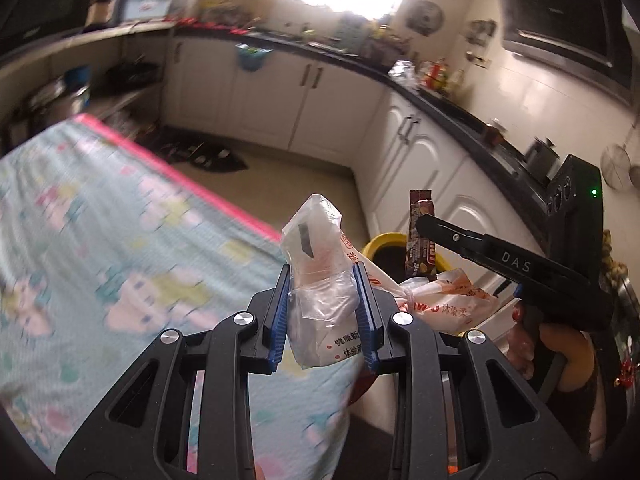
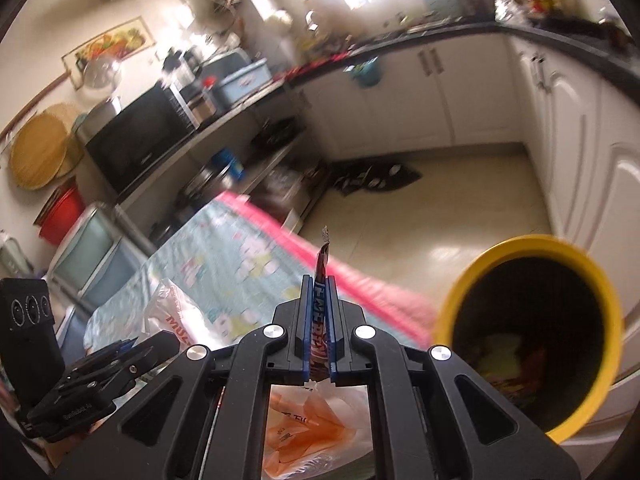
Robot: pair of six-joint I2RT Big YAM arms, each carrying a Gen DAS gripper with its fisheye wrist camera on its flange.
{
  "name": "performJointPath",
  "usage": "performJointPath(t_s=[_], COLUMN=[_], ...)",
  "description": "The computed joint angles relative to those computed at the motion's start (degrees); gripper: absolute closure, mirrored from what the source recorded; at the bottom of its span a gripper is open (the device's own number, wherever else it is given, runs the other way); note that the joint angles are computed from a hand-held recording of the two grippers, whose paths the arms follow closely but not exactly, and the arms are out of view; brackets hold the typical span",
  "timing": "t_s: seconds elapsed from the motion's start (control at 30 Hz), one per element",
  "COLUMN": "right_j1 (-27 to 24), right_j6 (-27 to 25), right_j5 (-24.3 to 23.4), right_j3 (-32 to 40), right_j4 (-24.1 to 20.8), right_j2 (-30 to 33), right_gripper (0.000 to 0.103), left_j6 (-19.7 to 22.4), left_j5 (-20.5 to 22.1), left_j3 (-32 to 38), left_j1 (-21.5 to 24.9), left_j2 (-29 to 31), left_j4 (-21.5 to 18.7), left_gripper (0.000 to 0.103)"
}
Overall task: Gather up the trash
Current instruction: 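Carry white plastic bag and chocolate bar in both tools over the bin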
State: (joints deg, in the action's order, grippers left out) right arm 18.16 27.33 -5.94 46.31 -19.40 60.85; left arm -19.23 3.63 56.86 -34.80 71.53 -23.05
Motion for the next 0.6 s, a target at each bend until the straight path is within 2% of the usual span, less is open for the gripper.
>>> performJointPath(t_s=[0.23,0.6], right_j1=[-7.15,-17.03], right_j6=[-1.73,-3.05], right_j5=[1.43,-0.9], right_j3=[-2.74,-6.46], right_j4=[-0.85,0.73], right_j2=[-5.42,-5.61], right_gripper=[0.097,0.097], left_j6=[2.4,4.95], left_j5=[-2.24,-5.58], left_j3=[6.56,14.44], left_j1=[-5.2,-10.1], left_j2=[6.62,15.81], left_j4=[1.3,0.4], left_gripper=[0.08,0.08])
